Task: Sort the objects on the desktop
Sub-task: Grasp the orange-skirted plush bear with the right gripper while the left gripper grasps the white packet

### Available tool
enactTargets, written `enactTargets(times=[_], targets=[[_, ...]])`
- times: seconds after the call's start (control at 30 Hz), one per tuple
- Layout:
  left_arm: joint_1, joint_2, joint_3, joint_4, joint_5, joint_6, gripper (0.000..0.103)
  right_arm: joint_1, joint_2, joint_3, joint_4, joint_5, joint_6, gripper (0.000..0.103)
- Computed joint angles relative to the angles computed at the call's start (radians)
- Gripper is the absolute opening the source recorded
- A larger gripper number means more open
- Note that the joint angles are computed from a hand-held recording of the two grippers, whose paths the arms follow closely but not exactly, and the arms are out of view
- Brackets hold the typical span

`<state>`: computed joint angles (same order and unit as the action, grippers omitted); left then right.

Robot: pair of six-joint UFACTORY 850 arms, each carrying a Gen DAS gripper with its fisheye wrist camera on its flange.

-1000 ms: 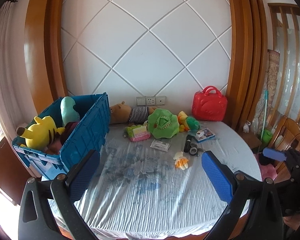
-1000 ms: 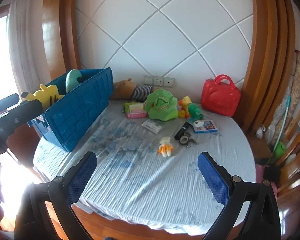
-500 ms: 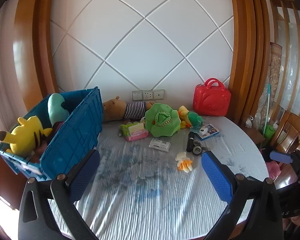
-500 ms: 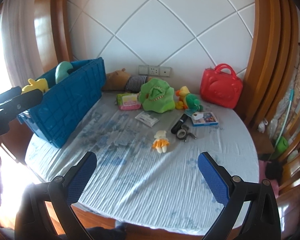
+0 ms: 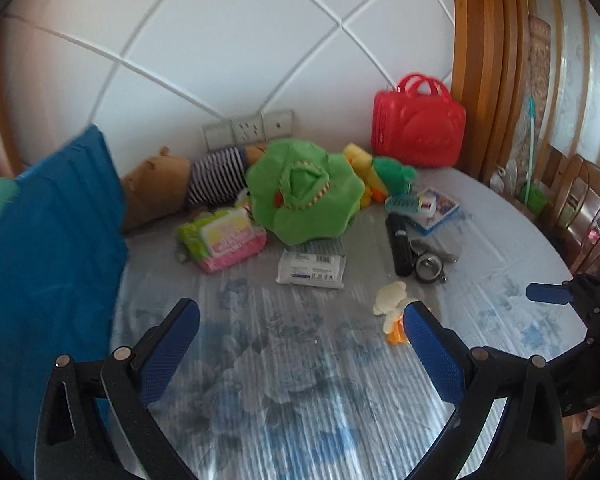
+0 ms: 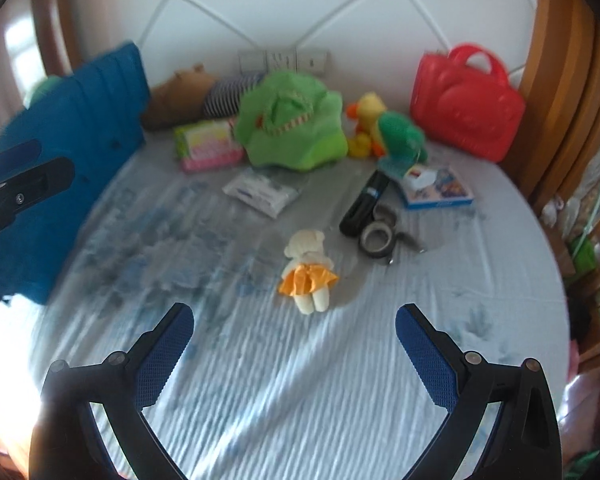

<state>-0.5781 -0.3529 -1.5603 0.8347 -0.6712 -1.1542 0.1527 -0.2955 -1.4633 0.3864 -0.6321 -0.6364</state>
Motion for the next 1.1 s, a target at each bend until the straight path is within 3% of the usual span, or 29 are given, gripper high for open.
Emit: enactTargets(times=[0.2,0.53,0.63,0.7,0.87,1.1], targets=[[0.097,-0.167,-0.091,-0.117,0.103,0.142,0.103,0.023,-0.181,-0.087,-0.054,0.044,0.042,0.102],[0.153,-0.351,-0.255,-0.188,0.086,0.204,0.103,0.041,-0.365,-0.230,-0.025,0.065,-0.004,0.100],[0.161,-0.396,-0.302,-0.225,0.086,0.240,0.103,0.047,-0.409,-0.279,-0.076,0.031,0.029,0.074],[0.164,-0.430,-0.343,-0.252,0.078,0.268,0.103,0.043,-0.421,-0.296,-0.078,0.002,0.026,0.048],[0.169,-0.538,-0.488,-0.320,0.047,0.352,0.103,0.017,-0.418,-0.305,-0.024,-0.045,-0.020,0.036],[0.201,-0.706,-0.735,-0.469,-0.047,0.441,0.103,-0.027,-0.389,-0.306,0.026,-0.093,-0.043,0.036]])
